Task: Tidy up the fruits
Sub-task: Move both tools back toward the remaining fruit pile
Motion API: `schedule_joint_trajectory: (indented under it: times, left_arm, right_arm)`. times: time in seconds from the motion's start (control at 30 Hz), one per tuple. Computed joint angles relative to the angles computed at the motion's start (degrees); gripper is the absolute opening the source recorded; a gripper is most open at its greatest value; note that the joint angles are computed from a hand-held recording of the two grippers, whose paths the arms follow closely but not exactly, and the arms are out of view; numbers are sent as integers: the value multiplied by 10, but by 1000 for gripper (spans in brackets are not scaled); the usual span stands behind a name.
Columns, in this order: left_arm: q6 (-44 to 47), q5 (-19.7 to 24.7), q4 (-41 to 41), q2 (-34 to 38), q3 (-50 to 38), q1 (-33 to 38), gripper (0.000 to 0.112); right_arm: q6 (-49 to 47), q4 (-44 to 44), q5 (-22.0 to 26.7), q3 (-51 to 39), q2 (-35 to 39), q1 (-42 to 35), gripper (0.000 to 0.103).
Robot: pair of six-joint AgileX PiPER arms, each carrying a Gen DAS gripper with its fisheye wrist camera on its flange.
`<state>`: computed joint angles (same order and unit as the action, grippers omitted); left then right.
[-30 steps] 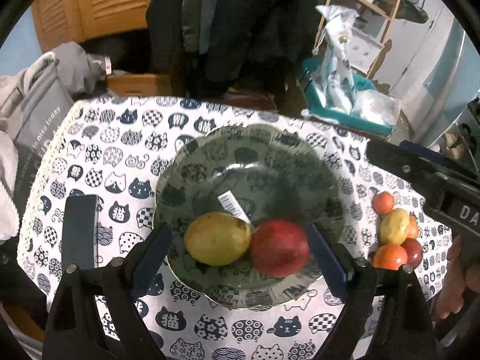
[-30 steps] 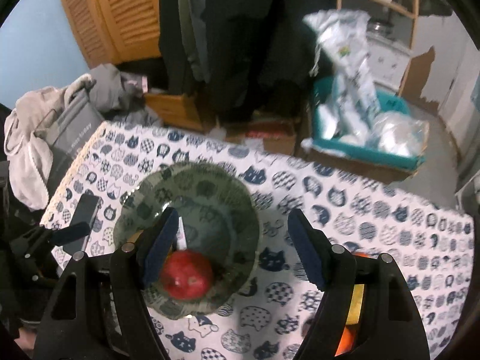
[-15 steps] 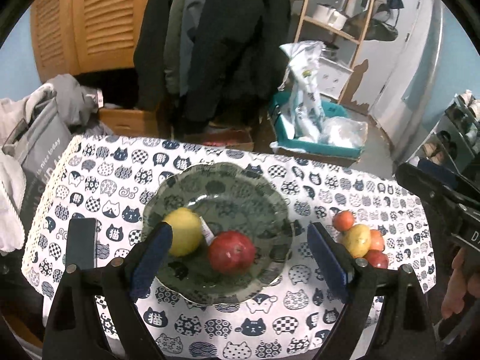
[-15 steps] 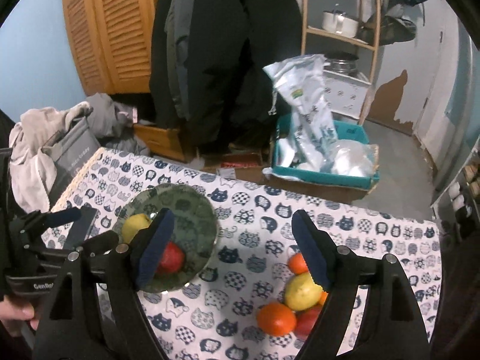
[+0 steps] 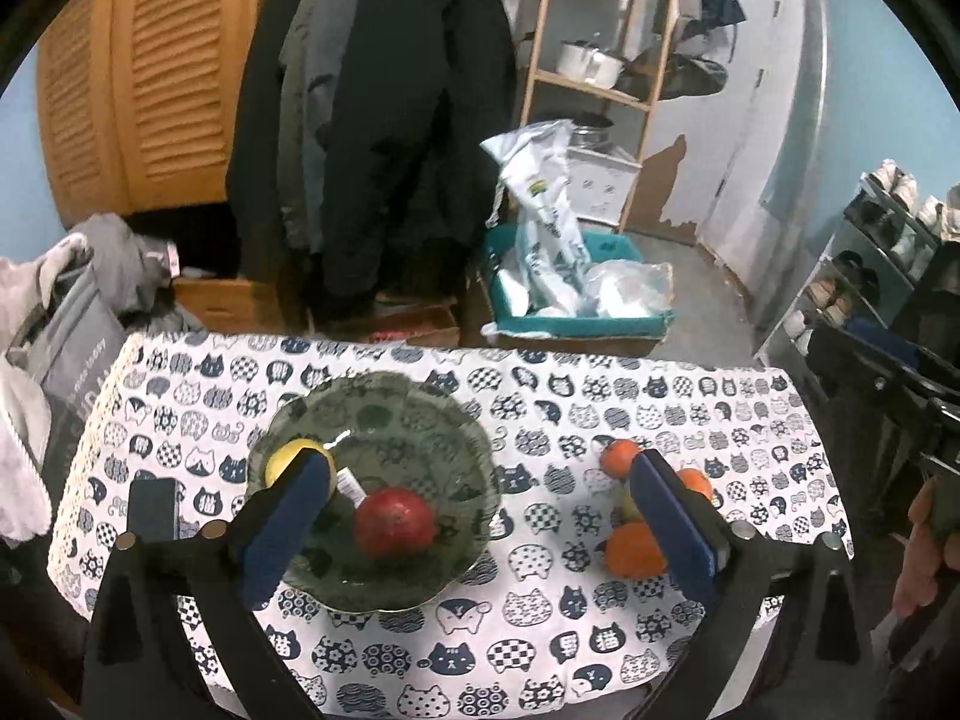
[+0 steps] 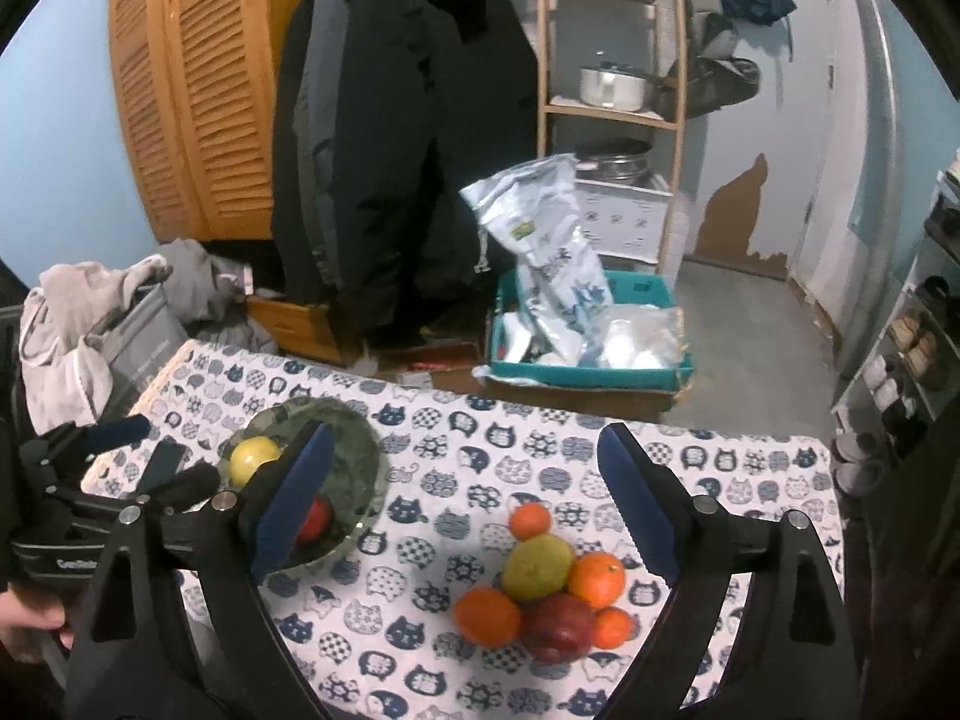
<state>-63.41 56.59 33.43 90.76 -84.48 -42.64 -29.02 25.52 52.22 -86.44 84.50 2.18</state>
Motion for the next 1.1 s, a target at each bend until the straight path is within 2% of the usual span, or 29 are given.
schedule_joint_trajectory:
  times: [0.4,0.6,0.9,1.1]
  left_arm:
    - [0,24,15,33,-64,-50,102]
    - [18,37,12,76,-113,-65,102]
    - [52,43,-18,144,-167,-69,102]
    - [69,30,-57,180,-175,-55,102]
  right_arm:
    - [-100,67,37,33,-30,-132,90]
    - [-136,92,53,40,-19,-187,90]
    - [-159,89,46,61,10,-217,90]
    - [-157,77,47,64,40,-224,90]
